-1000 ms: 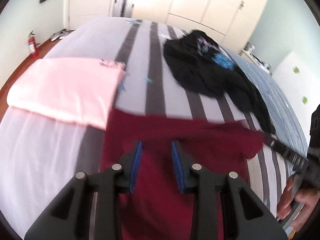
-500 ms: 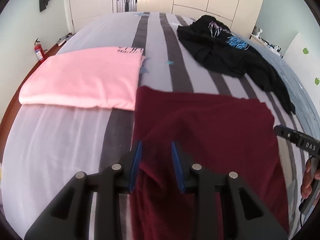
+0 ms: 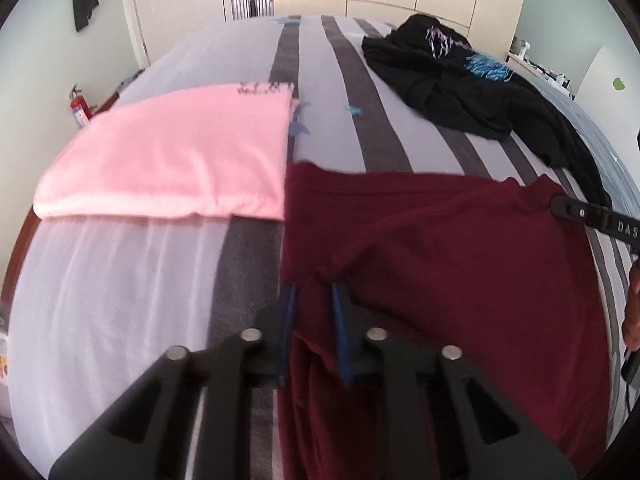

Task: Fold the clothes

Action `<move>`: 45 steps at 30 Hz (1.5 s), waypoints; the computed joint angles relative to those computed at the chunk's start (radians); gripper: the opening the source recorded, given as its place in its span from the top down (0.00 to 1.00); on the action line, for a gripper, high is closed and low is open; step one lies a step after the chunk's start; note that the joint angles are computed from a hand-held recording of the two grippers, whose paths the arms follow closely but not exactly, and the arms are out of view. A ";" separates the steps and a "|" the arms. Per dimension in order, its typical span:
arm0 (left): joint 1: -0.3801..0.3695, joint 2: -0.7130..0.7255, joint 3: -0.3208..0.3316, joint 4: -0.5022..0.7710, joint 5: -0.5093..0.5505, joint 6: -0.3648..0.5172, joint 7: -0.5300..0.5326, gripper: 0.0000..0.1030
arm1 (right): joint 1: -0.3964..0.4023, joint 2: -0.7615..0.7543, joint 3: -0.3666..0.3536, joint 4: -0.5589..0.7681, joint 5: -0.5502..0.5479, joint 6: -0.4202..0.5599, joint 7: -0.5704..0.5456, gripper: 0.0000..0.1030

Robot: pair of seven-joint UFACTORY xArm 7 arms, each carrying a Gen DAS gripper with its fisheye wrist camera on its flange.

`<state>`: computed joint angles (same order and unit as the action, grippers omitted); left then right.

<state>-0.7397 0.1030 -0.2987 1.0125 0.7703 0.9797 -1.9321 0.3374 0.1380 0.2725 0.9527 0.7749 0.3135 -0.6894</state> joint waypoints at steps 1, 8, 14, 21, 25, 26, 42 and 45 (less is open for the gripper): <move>0.000 -0.002 0.000 0.000 -0.002 0.011 -0.002 0.89 | 0.003 0.004 -0.002 0.009 -0.012 -0.004 0.008 0.95; 0.029 -0.028 0.004 -0.042 -0.034 -0.030 -0.007 0.89 | -0.003 0.042 -0.026 0.015 -0.183 0.010 0.157 0.85; 0.020 -0.077 -0.025 -0.037 -0.034 0.092 -0.044 0.89 | -0.049 0.002 -0.002 -0.029 -0.104 -0.038 0.116 0.74; -0.016 -0.010 -0.047 0.059 0.063 0.063 0.022 0.89 | -0.031 -0.080 -0.013 -0.086 0.061 -0.073 -0.029 0.71; -0.016 0.033 -0.013 0.056 0.027 -0.003 0.041 0.89 | -0.010 -0.107 -0.039 -0.088 0.109 0.046 -0.098 0.72; -0.010 0.037 -0.003 0.043 0.003 -0.023 0.042 0.88 | 0.003 -0.117 -0.041 -0.104 0.099 0.046 -0.110 0.73; -0.008 -0.049 -0.043 -0.011 0.046 0.018 -0.097 0.86 | 0.004 -0.122 -0.028 -0.141 0.032 -0.065 -0.029 0.83; -0.020 -0.029 -0.045 0.012 0.067 -0.011 -0.081 0.86 | 0.055 -0.170 -0.035 -0.172 0.141 -0.031 -0.127 0.83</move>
<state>-0.7597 0.0744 -0.3439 1.0245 0.8373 0.9689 -2.0132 0.3928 -0.0318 0.2372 0.7810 0.9156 0.2821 -0.8167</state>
